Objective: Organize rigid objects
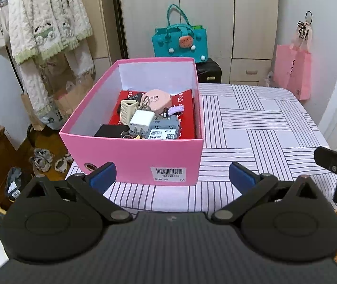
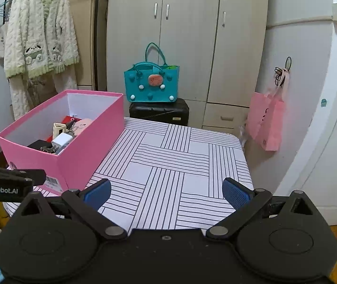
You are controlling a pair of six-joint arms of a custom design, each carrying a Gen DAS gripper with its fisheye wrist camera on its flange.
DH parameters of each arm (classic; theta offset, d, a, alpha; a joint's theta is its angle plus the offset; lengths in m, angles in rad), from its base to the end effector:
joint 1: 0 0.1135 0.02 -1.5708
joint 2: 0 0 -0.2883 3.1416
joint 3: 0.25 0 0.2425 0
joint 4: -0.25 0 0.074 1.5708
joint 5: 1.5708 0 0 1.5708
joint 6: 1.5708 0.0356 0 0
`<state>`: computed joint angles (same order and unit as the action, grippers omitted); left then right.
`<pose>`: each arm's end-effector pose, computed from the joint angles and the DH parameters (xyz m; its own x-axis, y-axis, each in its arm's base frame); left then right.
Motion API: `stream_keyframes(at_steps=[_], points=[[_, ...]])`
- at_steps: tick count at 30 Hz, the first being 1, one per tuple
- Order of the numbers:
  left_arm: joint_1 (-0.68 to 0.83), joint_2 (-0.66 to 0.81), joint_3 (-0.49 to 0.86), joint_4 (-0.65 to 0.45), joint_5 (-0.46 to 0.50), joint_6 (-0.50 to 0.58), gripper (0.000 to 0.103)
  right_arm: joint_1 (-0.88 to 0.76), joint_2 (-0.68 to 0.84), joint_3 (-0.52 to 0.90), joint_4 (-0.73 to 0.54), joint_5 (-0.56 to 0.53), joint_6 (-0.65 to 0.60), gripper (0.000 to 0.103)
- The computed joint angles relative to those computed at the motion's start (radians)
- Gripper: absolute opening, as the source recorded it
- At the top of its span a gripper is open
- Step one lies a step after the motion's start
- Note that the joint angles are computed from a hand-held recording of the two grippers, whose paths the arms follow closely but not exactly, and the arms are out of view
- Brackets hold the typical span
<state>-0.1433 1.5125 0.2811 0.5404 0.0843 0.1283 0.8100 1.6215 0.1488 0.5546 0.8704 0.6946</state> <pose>0.2197 -0.0347 0.1300 -0.5992 0.2153 -0.7711 0.2855 0.9573 0.0454 0.1412 0.1089 0.0965 -0.5147 0.0576 -0.8554 0.2380 0.9681 -0.0779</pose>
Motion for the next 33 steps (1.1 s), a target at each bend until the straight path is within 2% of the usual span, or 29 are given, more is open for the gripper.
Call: stream_keyframes(at_steps=[5,19,33], points=[[-0.021,-0.020,-0.036,0.037,-0.016,0.000,0.103,0.013,0.015,0.033,-0.094,0.070,0.051,0.102],[-0.045,0.035,-0.037,0.067,-0.054,-0.030,0.103,0.005,0.008,0.032,-0.107,0.064,0.074,0.101],[-0.032,0.032,-0.029,0.046,-0.029,-0.027,0.103,0.028,0.028,0.037,-0.113,0.098,0.100,0.102]])
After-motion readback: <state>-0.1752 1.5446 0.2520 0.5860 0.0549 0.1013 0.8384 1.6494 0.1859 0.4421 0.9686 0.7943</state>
